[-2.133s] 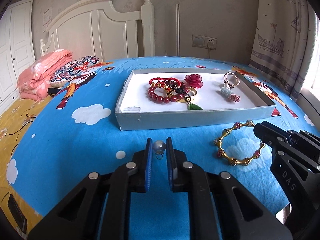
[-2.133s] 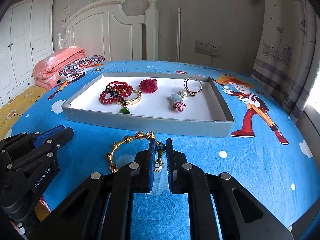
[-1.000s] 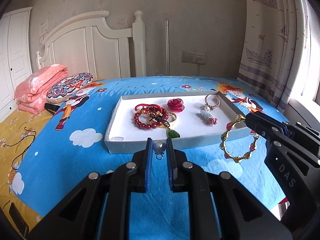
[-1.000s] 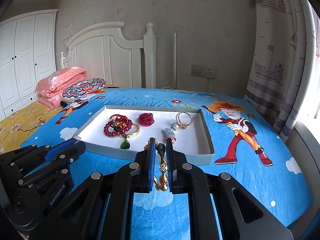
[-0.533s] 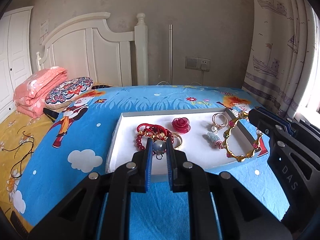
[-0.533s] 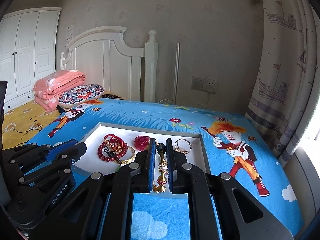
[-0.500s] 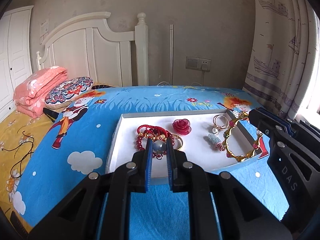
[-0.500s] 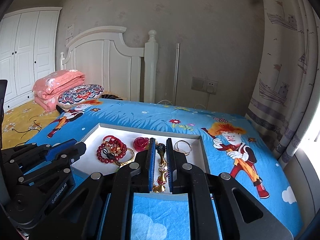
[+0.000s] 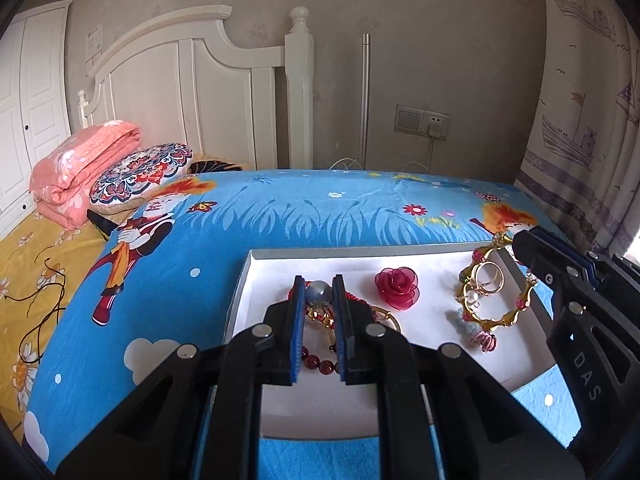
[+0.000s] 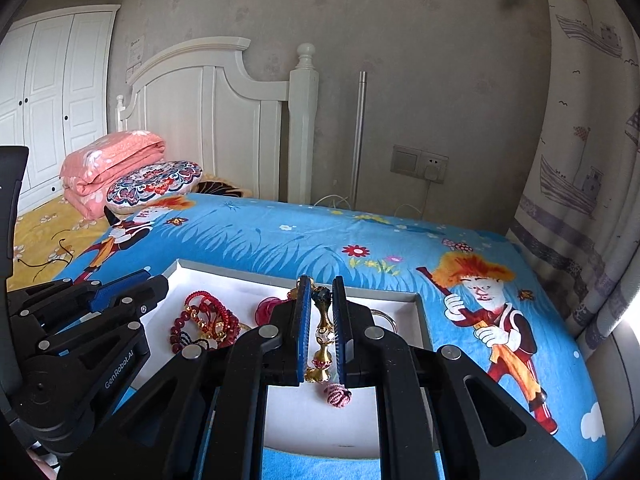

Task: Organize jewelry
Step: 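Lower the pearl and bangle into the tray and open both tools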

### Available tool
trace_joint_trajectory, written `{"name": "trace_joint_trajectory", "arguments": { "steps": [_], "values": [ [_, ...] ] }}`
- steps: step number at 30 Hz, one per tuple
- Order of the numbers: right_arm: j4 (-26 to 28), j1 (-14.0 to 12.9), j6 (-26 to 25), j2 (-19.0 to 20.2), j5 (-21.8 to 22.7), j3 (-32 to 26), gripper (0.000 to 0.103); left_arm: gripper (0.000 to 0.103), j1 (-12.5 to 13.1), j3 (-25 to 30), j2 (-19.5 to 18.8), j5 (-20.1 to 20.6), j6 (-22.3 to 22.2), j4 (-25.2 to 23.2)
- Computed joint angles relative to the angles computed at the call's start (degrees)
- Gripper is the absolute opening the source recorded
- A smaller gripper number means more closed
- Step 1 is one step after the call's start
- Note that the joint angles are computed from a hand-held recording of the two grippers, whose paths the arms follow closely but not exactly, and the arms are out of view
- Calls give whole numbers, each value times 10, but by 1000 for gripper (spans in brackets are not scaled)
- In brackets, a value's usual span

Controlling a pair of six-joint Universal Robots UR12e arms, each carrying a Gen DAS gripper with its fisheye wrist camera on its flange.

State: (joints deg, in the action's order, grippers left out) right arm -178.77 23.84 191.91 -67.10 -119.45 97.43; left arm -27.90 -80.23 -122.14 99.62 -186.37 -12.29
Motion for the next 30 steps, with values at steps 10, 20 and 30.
{"name": "trace_joint_trajectory", "arguments": {
  "steps": [10, 20, 30],
  "values": [
    [39, -9, 19, 10, 14, -13, 10, 13, 2, 24, -18, 9, -1, -31],
    [57, -10, 19, 16, 22, -21, 10, 13, 3, 26, -21, 12, 1, -41],
    [65, -12, 21, 19, 24, -24, 10, 13, 3, 33, -25, 16, -3, -62]
  ]
}}
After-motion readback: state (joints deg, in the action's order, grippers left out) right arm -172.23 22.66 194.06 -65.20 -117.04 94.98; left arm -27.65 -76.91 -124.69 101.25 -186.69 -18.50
